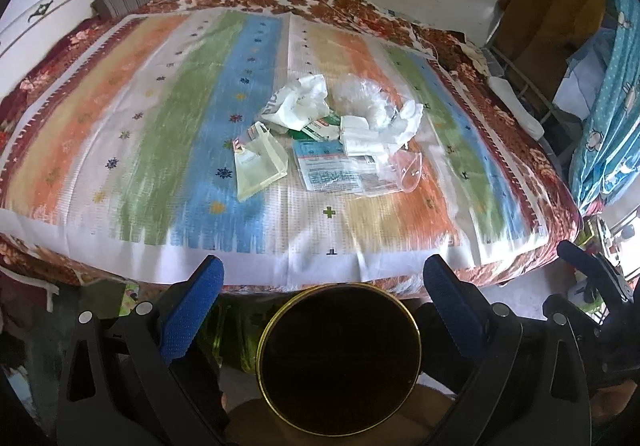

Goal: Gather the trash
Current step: 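Move both tools from above the bin toward the trash pile on the bed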

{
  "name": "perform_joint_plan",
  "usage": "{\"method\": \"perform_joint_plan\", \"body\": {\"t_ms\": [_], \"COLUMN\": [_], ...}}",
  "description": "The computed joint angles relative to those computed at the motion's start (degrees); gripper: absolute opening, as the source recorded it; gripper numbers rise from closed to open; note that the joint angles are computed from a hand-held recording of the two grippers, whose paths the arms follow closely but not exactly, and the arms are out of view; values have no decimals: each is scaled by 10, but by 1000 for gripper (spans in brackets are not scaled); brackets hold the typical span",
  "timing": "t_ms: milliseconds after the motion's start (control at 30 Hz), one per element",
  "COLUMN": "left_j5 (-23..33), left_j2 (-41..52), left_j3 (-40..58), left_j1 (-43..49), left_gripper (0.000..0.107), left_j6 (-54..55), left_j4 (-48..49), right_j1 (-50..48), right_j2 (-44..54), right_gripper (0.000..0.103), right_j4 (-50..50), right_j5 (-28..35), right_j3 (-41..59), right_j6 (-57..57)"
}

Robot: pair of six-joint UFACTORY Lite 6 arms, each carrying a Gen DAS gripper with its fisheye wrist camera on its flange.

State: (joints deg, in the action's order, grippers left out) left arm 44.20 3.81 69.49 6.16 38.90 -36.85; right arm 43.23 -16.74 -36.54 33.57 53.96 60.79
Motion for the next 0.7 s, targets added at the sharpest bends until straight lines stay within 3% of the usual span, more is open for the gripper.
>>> {"method": "perform_joint_plan", "body": {"t_ms": [300, 533, 700], "left_j5": [14, 74, 91], "left_j2": [104, 214, 276], "left_j3": [118, 244, 333], "left_j1": [-11, -3, -12], "left_gripper": [97, 97, 97], "left_j6": [-74, -138, -182], "left_j4": [59, 69, 89], "right_j1": [-78, -134, -157], "right_j2": [61, 123, 183], "right_gripper": [94, 94, 94], "right_j4": [94, 186, 194], "right_j5": [-23, -37, -32], "right_j3": [73, 137, 194], "right_j6": [-146, -255, -284]}}
